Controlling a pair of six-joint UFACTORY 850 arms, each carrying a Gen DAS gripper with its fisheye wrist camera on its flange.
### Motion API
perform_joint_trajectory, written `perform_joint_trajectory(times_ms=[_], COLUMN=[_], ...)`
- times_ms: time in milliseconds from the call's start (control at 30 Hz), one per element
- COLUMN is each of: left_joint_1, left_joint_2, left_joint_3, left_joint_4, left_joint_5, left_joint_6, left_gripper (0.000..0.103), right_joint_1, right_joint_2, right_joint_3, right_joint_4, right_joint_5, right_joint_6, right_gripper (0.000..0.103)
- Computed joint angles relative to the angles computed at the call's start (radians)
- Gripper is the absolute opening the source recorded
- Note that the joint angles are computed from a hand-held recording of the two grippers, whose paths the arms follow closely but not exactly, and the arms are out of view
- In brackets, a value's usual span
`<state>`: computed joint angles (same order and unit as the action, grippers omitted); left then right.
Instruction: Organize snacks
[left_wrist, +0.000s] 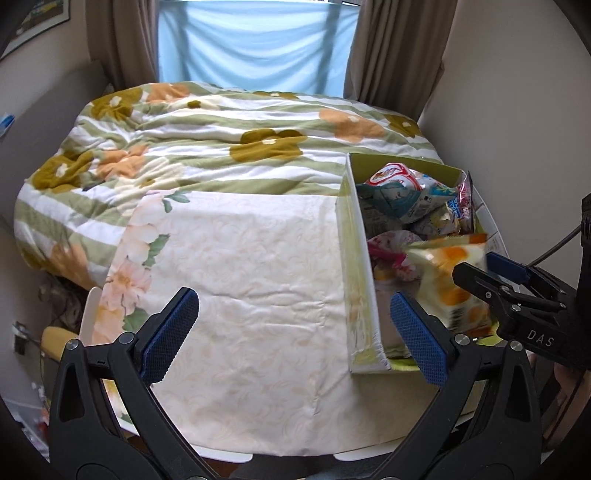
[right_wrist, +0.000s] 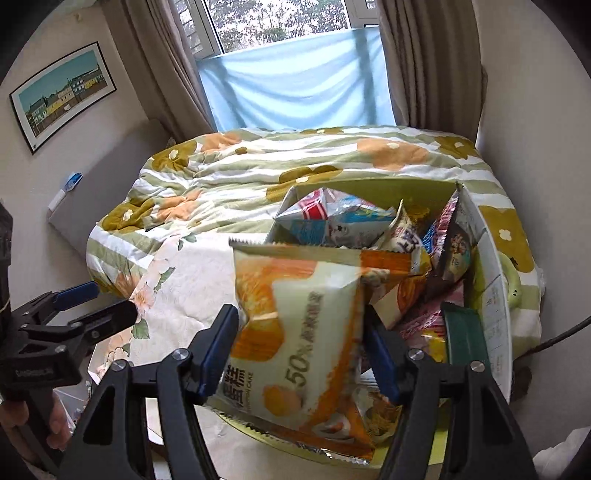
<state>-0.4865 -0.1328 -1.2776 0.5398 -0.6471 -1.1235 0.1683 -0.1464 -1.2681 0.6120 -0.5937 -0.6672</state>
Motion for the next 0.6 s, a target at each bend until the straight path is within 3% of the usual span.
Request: perform_joint_trajectory(times_ms=[67, 400, 600], left_joint_1=[-0.003, -0.044, -0.121], left_joint_2=[0.029, 0.154, 0.229], left_joint_3=[0.038, 0.150, 0.150], left_joint_4=[0.019, 0.124, 0.288], left_joint_5=[-0.012, -0.024, -0.118], left_joint_6=[-0.022, -0.087, -0.192], left_gripper=[0.103, 0.103, 0.103], right_joint_1=[0.003, 0.040, 0.088], right_joint_2=[0.022, 0.190, 0.320], right_joint_3=[0.035, 0.167, 0.213], right_joint_4=[-0.005, -0.107, -0.278], right_joint_5=[0.034, 0.140, 0.193], right_joint_6=[0.010, 0.166, 0.343], right_gripper=[0.103, 0.103, 0.103])
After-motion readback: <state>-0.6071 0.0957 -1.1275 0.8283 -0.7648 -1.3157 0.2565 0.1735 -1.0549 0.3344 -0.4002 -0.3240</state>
